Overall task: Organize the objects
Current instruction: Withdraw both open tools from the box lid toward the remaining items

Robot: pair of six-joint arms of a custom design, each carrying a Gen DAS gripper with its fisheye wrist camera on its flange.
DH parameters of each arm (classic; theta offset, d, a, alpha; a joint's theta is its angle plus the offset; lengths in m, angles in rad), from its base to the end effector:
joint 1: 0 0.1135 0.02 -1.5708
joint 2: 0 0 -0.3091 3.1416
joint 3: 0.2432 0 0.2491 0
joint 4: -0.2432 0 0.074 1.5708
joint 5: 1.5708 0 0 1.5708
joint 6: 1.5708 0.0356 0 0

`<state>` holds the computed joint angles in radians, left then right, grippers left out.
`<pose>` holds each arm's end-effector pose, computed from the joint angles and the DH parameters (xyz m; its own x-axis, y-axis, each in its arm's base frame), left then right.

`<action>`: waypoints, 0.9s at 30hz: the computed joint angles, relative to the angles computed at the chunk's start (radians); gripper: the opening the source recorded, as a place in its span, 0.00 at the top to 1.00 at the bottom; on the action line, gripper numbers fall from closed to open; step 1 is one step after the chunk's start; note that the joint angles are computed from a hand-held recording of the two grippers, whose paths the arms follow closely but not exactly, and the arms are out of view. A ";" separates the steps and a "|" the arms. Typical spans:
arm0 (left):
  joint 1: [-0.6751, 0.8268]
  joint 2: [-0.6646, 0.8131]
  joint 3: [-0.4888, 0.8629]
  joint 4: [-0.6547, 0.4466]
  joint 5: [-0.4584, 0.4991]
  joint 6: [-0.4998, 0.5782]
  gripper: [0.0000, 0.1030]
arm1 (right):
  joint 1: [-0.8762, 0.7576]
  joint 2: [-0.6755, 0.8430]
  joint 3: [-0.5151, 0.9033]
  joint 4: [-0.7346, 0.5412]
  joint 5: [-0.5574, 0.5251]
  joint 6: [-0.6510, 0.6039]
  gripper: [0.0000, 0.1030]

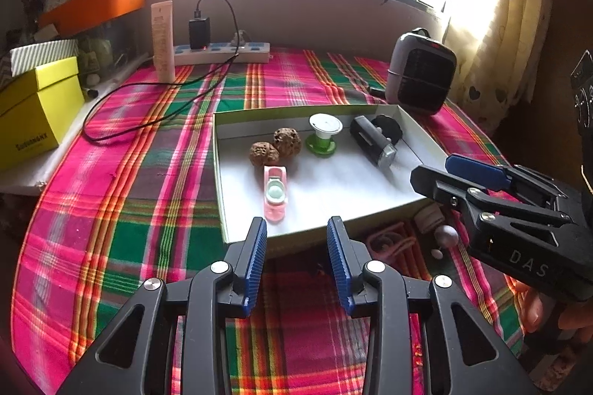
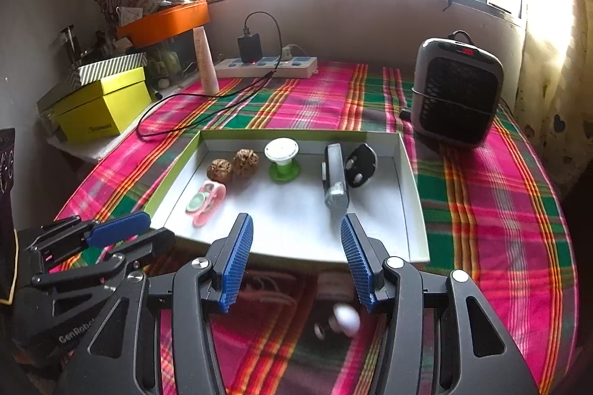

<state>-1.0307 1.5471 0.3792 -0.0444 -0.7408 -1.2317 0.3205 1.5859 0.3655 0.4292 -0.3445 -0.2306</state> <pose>0.1223 -0.1573 0.1297 -0.6422 -0.2822 -0.7127 -0.2841 0.9512 -0.1207 0.2236 0.0869 0.1396 -0.5378 -0.4052 -0.7393 -0.6623 0.7457 0.0732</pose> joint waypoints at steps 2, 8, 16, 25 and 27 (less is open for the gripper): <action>-0.014 0.006 -0.003 0.002 -0.001 -0.012 0.69 | -0.015 -0.005 -0.017 0.010 -0.001 -0.012 0.51; -0.033 0.023 -0.035 0.066 0.016 -0.036 0.69 | -0.075 0.011 -0.053 0.033 -0.023 -0.039 0.51; -0.041 0.067 -0.058 0.157 0.055 -0.006 0.69 | -0.134 0.045 -0.086 0.070 -0.027 -0.084 0.51; -0.026 0.112 -0.054 0.214 0.095 0.030 0.68 | -0.162 0.082 -0.087 0.077 -0.031 -0.097 0.51; -0.020 0.123 -0.050 0.225 0.105 0.043 0.68 | -0.164 0.091 -0.079 0.071 -0.033 -0.097 0.51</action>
